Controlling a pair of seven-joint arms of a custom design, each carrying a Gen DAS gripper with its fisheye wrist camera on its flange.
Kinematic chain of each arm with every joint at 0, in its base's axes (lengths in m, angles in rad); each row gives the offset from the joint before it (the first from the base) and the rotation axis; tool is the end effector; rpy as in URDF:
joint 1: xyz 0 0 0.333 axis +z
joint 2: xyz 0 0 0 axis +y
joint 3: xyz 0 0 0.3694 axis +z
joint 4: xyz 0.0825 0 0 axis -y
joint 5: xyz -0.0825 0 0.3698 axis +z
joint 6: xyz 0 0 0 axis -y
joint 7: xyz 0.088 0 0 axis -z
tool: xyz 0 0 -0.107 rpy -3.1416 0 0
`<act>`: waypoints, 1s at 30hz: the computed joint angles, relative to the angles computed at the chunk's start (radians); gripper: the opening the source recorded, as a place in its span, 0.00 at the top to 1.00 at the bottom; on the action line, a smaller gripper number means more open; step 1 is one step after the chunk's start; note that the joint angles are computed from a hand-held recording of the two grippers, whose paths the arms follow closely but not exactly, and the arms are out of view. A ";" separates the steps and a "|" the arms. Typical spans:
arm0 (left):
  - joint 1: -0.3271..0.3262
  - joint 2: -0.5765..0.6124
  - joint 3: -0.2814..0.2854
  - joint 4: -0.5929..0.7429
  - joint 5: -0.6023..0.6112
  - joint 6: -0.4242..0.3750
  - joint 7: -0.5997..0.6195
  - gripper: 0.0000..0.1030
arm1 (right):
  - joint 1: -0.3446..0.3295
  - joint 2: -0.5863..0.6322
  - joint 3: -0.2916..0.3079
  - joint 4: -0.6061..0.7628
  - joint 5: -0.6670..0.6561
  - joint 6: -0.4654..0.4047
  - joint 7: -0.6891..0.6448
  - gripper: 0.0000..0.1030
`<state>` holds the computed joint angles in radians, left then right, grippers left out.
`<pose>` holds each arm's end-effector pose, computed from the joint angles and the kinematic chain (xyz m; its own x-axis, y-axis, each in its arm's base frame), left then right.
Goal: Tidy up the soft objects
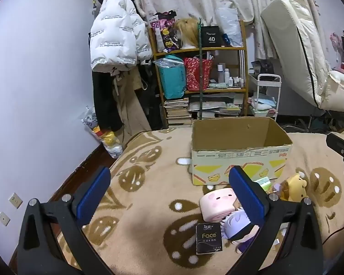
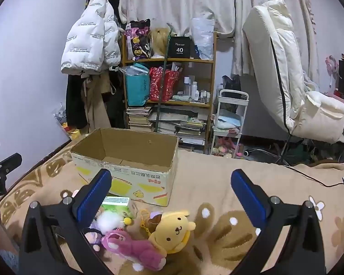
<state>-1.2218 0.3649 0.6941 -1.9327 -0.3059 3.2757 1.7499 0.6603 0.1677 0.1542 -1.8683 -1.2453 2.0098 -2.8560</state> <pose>0.5524 -0.3643 0.5291 -0.4427 -0.8855 -0.1409 -0.3727 0.3247 -0.8693 0.4663 0.4033 0.5179 -0.4409 -0.8972 0.0250 -0.4323 0.1878 -0.8819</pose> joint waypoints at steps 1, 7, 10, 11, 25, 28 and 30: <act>0.017 -0.008 -0.021 -0.003 0.004 0.003 0.005 0.01 | 0.000 -0.001 0.000 0.000 0.001 0.000 -0.002 0.00; -0.022 0.008 0.042 0.009 0.037 -0.030 -0.049 0.01 | 0.007 0.004 0.005 0.004 -0.021 -0.021 0.010 0.00; -0.032 0.007 0.053 -0.010 0.051 -0.006 -0.065 0.01 | 0.007 0.011 0.001 0.011 -0.018 -0.006 0.000 0.00; -0.034 0.005 0.055 -0.012 0.048 -0.005 -0.059 0.01 | 0.008 0.016 0.001 0.022 -0.010 -0.009 -0.011 0.00; -0.058 0.023 0.067 -0.005 -0.009 -0.001 -0.008 0.01 | 0.022 0.024 -0.008 0.029 -0.008 -0.014 -0.020 0.00; -0.059 0.023 0.066 -0.006 -0.015 -0.001 -0.003 0.01 | 0.024 0.029 -0.008 0.037 -0.004 -0.017 -0.023 0.00; -0.063 0.024 0.070 -0.007 -0.018 -0.001 -0.002 0.01 | 0.017 0.014 -0.009 0.011 -0.001 0.002 -0.015 0.00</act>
<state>-1.2853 0.3891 0.7645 -1.9396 -0.3236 3.2749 1.7482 0.6769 0.1813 0.1452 -1.8571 -1.2463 2.0118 -2.8713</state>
